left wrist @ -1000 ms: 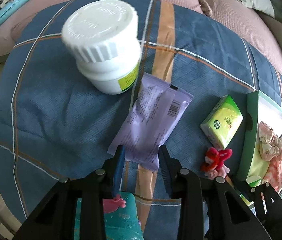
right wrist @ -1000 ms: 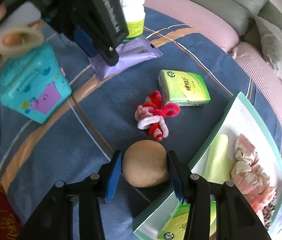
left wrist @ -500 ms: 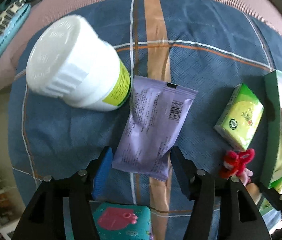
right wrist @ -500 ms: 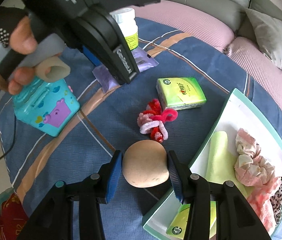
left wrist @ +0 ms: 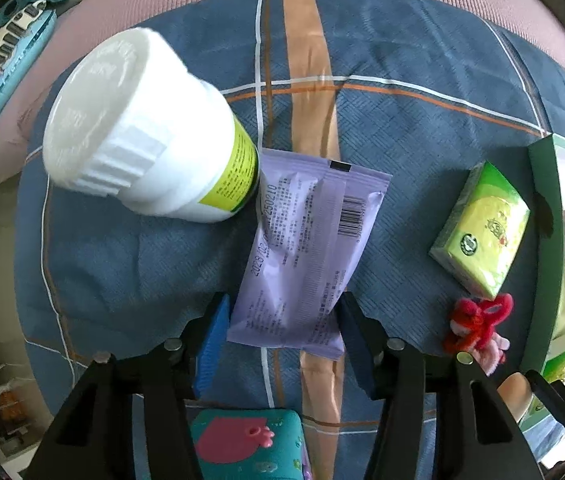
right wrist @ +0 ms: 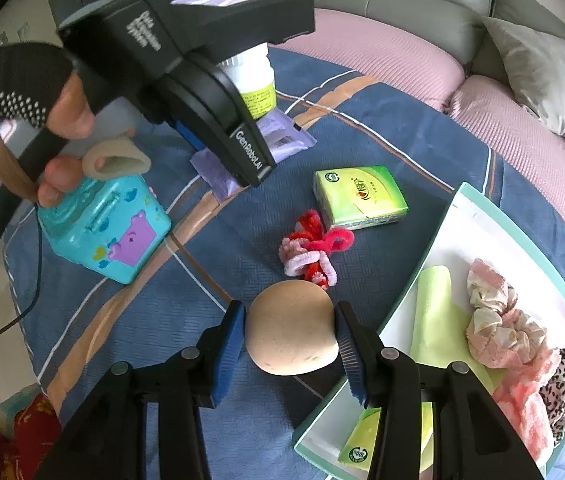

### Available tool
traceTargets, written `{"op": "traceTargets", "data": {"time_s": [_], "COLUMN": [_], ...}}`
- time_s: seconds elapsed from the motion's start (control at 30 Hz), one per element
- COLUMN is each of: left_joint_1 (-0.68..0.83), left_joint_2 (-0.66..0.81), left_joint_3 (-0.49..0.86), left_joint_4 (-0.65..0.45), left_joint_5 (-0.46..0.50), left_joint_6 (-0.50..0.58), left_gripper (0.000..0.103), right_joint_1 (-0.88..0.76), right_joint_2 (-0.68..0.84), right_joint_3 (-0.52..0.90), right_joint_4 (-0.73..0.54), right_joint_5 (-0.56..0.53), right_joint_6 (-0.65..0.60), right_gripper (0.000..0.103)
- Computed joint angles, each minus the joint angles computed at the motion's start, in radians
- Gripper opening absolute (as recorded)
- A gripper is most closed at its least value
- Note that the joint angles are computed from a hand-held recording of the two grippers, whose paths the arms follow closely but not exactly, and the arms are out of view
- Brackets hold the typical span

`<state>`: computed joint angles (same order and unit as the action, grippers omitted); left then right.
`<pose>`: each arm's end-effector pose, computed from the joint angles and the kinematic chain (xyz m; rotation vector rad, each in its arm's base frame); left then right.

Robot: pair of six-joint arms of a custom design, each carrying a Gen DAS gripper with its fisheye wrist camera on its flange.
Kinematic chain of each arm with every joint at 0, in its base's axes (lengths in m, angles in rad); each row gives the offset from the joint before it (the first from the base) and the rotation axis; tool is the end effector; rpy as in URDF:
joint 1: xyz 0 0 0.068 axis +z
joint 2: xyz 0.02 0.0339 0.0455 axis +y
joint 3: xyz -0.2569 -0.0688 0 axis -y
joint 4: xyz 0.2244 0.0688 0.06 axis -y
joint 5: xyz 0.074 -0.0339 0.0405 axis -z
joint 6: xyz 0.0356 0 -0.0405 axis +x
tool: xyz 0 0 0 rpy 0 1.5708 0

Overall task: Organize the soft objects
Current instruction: 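Carry the egg sponge with the right gripper while the left carries the purple packet into the tray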

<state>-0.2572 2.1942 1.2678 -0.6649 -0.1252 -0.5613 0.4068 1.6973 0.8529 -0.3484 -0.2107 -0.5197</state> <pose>0.3401 -0.0849 0.0694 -0.4683 3.0692 0.1912 0.2601 0.1202 0.1393 -1.2747 2.4279 0.2599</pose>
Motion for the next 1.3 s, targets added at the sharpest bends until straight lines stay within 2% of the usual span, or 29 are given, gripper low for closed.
{"op": "traceTargets", "data": {"time_s": [0.37,0.63,0.73,0.87,1.03,1.3], "left_joint_1": [-0.069,-0.233,-0.291,-0.354,-0.434,-0.506], "left_joint_2": [-0.278,-0.483,-0.501,-0.463,-0.44,-0.374], "left_joint_3": [-0.196,-0.271,-0.233,-0.184,-0.112,0.029], "left_joint_4": [0.075,0.087,0.062,0.098,0.092,0.078], "left_joint_5": [0.04,-0.029,-0.054,-0.067,-0.095,-0.137], "left_joint_6": [-0.16,-0.335,-0.378,-0.418,-0.467,-0.492], "left_gripper": [0.056,0.056,0.056,0.056,0.056,0.056], "right_joint_1": [-0.065,-0.192,-0.265,-0.362,-0.474,-0.584], "right_joint_2": [-0.128,-0.262,-0.283,-0.297,-0.277,-0.194], "right_joint_3": [-0.033,-0.071,-0.069,-0.055,-0.013,0.13], "right_joint_4": [-0.048,-0.1,-0.124,-0.143,-0.162,-0.186], "right_joint_5": [-0.055,-0.112,-0.135,-0.143,-0.172,-0.18], "right_joint_6": [0.022,0.027,0.02,0.011,0.0,0.067], "right_gripper": [0.048,0.048,0.048,0.048,0.048,0.048]}}
